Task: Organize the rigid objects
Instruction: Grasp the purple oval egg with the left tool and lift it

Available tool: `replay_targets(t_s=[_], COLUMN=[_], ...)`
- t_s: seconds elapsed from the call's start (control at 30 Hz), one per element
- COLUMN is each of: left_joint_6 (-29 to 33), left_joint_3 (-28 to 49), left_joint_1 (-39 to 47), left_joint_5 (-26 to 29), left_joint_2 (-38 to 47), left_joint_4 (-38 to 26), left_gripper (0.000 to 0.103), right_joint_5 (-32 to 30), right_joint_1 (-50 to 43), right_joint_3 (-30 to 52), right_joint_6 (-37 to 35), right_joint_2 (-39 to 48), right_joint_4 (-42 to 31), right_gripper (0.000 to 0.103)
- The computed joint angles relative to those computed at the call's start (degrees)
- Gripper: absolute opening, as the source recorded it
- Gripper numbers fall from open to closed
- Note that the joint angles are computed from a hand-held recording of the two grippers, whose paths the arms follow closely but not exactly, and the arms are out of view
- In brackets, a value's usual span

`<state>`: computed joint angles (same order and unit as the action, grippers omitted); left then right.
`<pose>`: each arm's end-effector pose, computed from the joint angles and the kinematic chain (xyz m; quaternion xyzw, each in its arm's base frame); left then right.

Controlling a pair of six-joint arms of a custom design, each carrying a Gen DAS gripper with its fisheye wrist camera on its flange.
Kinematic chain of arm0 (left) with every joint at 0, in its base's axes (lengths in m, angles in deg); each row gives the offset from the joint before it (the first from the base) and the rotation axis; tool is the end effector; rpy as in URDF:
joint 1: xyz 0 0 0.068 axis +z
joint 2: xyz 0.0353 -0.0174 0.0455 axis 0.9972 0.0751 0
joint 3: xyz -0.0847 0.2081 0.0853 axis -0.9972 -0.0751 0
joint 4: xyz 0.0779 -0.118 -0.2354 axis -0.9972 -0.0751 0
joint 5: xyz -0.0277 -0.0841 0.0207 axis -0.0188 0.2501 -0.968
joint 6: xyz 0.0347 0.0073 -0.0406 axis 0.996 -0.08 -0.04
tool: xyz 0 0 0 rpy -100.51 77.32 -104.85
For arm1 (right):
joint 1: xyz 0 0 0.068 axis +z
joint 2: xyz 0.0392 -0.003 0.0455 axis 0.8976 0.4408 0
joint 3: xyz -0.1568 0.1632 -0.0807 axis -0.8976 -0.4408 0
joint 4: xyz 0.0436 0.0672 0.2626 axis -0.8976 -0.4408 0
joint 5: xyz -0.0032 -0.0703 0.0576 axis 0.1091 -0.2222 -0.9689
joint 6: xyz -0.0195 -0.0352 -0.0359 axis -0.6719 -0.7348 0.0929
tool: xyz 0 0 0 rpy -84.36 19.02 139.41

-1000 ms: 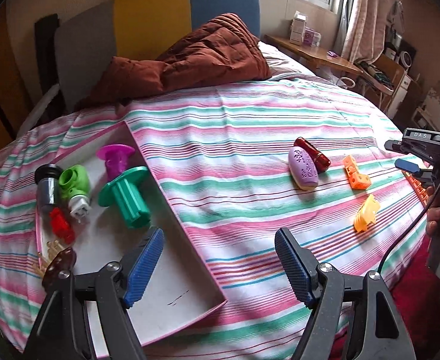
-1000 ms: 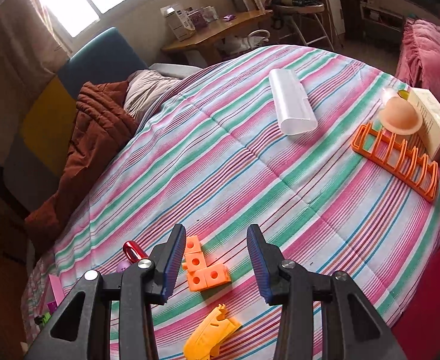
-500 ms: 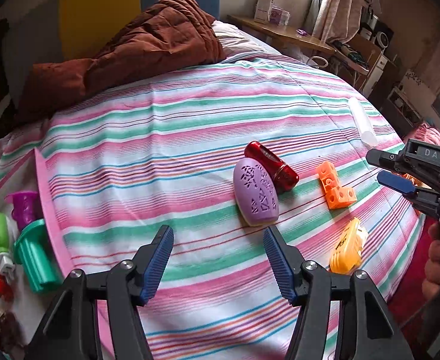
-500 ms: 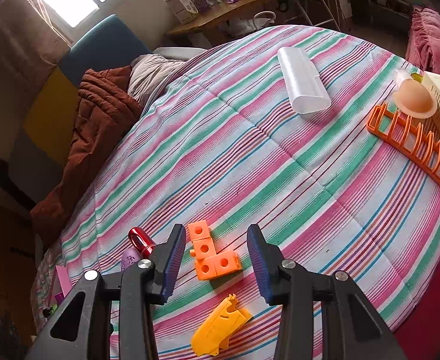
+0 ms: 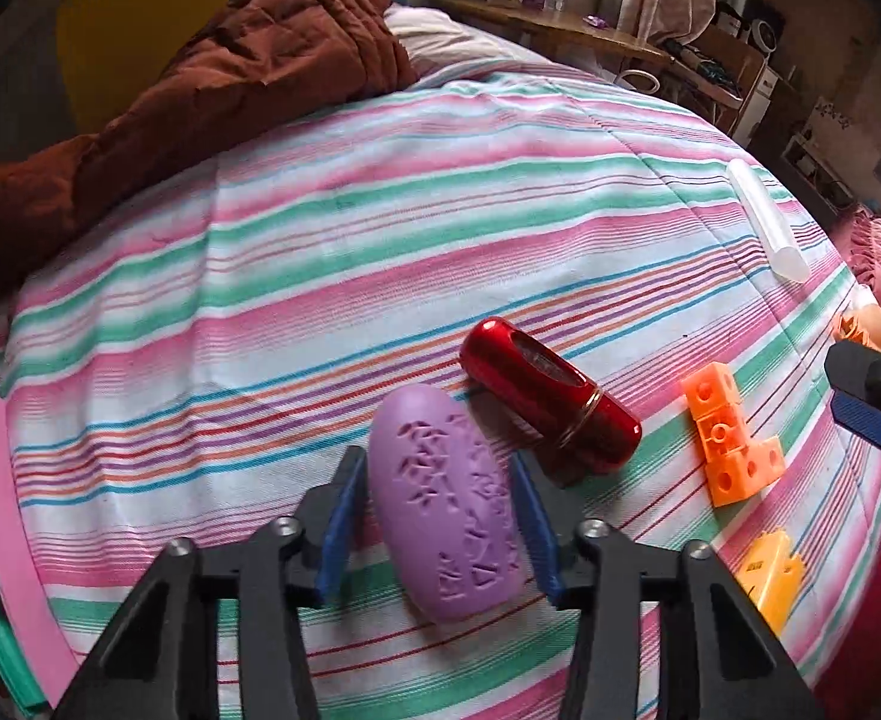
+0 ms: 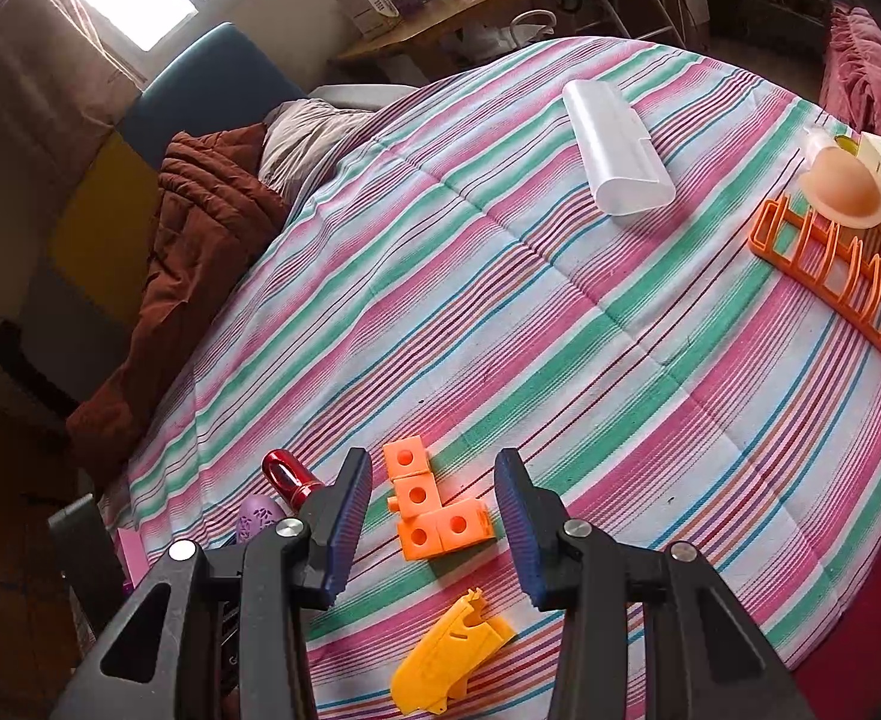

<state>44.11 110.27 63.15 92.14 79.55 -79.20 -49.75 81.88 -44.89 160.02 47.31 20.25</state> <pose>0.3123 -0.1372 0.1030 0.3513 0.9019 -0.1065 0.2276 0.1330 0.0316 0.1572 0.4967 0.8089 0.0972 0.2992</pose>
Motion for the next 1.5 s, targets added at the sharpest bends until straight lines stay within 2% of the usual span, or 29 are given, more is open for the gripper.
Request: replay_targets(t_s=[0.13, 0.37, 0.57, 0.9, 1.03, 1.3, 1.4, 1.5], left_joint_6=[3.12, 8.66, 14.24, 23.3, 23.88, 24.33, 24.13, 24.06], left_joint_3=[-5.71, -21.19, -28.7, -37.05, -38.18, -39.43, -39.6, -39.46], left_joint_1=[2.8, 9.37, 15.87, 23.02, 23.63, 23.71, 23.58, 23.61], left_joint_5=[2.32, 5.75, 9.19, 13.45, 14.15, 14.42, 14.47, 14.5], left_joint_2=[-4.53, -18.97, -29.39, -42.55, -43.9, -44.83, -44.65, -44.34], left_joint_4=[1.83, 4.34, 0.17, -4.82, -4.43, -3.09, -2.51, -2.38], left_gripper=[0.04, 0.039, 0.039, 0.036, 0.036, 0.036, 0.036, 0.036], right_joint_5=[-0.59, -4.28, -10.04, -9.25, -9.93, -7.23, -6.27, -6.72], right_joint_1=[-1.21, -5.63, -7.58, -6.73, -6.98, -3.74, -3.37, -3.24], right_joint_3=[-0.82, -3.3, -3.97, -1.91, -2.33, 1.39, 1.72, 2.18], right_joint_6=[0.4, 0.16, -2.81, -4.32, -5.37, -7.51, -7.09, -8.54], right_joint_2=[-1.94, -7.13, -2.44, 5.46, 5.98, 15.43, 16.09, 17.18], right_joint_4=[-0.38, -1.92, 2.68, 4.5, 6.85, 9.39, 8.51, 9.25], right_gripper=[0.043, 0.043, 0.043, 0.042, 0.044, 0.046, 0.054, 0.055])
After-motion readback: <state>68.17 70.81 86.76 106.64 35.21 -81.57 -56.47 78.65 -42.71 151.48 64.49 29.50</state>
